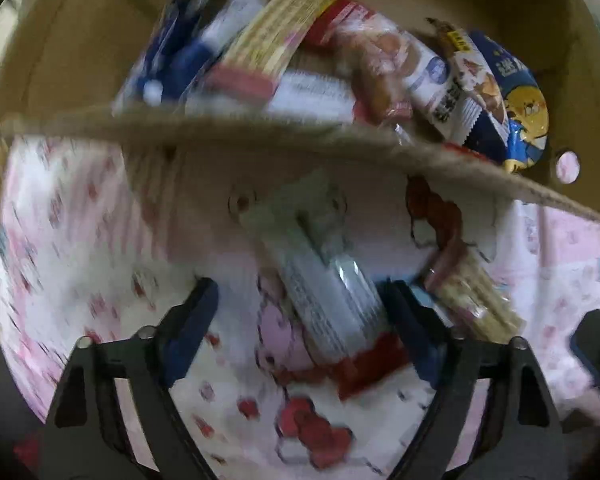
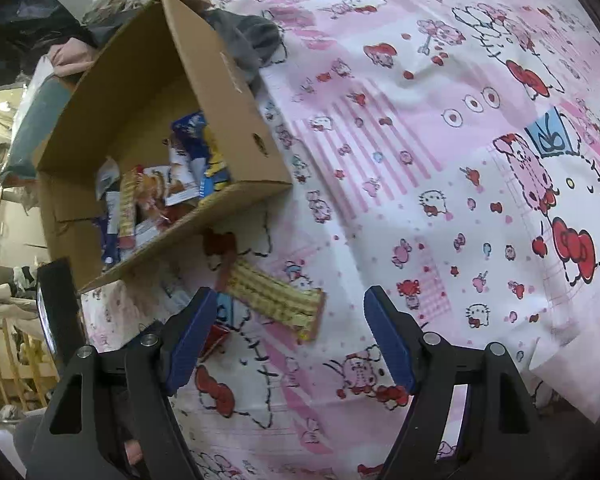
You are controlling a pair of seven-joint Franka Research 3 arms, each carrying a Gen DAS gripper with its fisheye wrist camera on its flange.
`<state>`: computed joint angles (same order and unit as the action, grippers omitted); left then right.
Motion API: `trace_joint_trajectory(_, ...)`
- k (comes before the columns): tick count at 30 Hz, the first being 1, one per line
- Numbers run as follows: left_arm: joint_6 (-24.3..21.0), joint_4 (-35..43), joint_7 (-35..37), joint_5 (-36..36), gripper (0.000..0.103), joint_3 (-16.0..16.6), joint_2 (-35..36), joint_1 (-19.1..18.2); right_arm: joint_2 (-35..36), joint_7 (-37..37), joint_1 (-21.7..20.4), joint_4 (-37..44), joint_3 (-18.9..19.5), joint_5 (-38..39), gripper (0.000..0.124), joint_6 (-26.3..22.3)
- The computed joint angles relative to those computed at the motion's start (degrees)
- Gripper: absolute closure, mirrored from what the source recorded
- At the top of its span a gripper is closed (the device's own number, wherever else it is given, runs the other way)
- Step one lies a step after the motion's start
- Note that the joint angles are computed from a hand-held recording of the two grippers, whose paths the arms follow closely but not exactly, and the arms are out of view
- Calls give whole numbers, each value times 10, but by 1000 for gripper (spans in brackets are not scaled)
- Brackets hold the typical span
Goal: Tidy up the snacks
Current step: 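Grasp the white-and-red bar with the left gripper while the right gripper grasps the tan wafer bar, then carry the white-and-red bar and wafer bar over the box with both grippers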
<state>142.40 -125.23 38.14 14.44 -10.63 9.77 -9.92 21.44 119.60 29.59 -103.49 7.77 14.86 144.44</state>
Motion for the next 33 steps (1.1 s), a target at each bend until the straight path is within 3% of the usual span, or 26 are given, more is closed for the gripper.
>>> trace_joint_trajectory(1,8,-4,8,6,68,-3,-4,3,5,-2,1,7,-1,-5,45,-8)
trace_joint_trajectory(2,8,-8,36,-8,76,-4,-10,5,14,-7,2,20,-1,-11,45,-22)
trace_joint_trajectory(5,-17,-41,137,-102,76,-11,-52,27,58,-41,13,88,0,-43,45,-76)
trace_joint_trajectory(8,-27,-88,173,-116,76,2,-114,31,106,-83,45,167,-12,-112,30,-129)
trace_joint_trajectory(11,-38,-132,214,-155,76,22,-178,35,160,-146,74,247,-17,-163,26,-188)
trace_joint_trajectory(15,-49,-169,209,-107,76,26,-240,46,209,-191,122,309,-41,-229,28,-246)
trace_joint_trajectory(18,-43,-193,183,-59,76,24,-276,53,204,-192,123,302,-39,-222,36,-241)
trace_joint_trajectory(21,-28,-207,164,-52,76,27,-290,53,195,-208,117,294,-29,-202,66,-239)
trace_joint_trajectory(22,-23,-210,157,-45,76,26,-291,55,189,-214,115,286,-25,-196,87,-235)
trace_joint_trajectory(23,-17,-218,154,-45,76,28,-296,54,183,-218,113,279,-22,-189,96,-232)
trace_joint_trajectory(33,12,-228,121,-23,76,25,-301,51,86,-236,60,156,24,-49,96,-170)
